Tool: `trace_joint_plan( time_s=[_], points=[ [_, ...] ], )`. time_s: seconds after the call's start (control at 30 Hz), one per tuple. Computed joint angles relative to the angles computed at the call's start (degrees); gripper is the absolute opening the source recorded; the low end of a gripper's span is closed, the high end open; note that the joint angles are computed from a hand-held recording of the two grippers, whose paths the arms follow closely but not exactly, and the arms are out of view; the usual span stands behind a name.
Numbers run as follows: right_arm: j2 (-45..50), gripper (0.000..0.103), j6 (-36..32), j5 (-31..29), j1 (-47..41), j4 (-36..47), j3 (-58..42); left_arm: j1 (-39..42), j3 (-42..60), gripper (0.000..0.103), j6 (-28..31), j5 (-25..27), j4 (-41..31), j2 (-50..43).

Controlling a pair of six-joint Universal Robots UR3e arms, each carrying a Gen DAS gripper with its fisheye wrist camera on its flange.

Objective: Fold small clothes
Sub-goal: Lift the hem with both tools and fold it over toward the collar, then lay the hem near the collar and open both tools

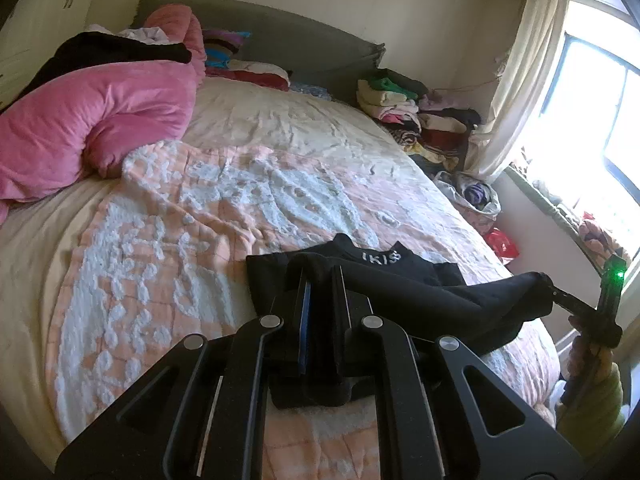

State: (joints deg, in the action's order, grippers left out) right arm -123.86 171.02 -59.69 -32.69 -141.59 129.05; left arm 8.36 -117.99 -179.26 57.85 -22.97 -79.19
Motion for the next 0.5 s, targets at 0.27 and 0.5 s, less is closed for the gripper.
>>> trace_joint_plan(
  time_s=[0.27,0.5],
  points=[
    [15.34,0.015,3.99,-7.26,8.09,-9.56,-5.63,-1.69,3.08,0.004,-2.32,4.55,4.8,-8.05],
    [23.81,0.018,5.63,-11.25,11.4,-13.66,-8.57,-2.23,5.0,0.004,-3.29,6.43,7.21,-14.56]
  ],
)
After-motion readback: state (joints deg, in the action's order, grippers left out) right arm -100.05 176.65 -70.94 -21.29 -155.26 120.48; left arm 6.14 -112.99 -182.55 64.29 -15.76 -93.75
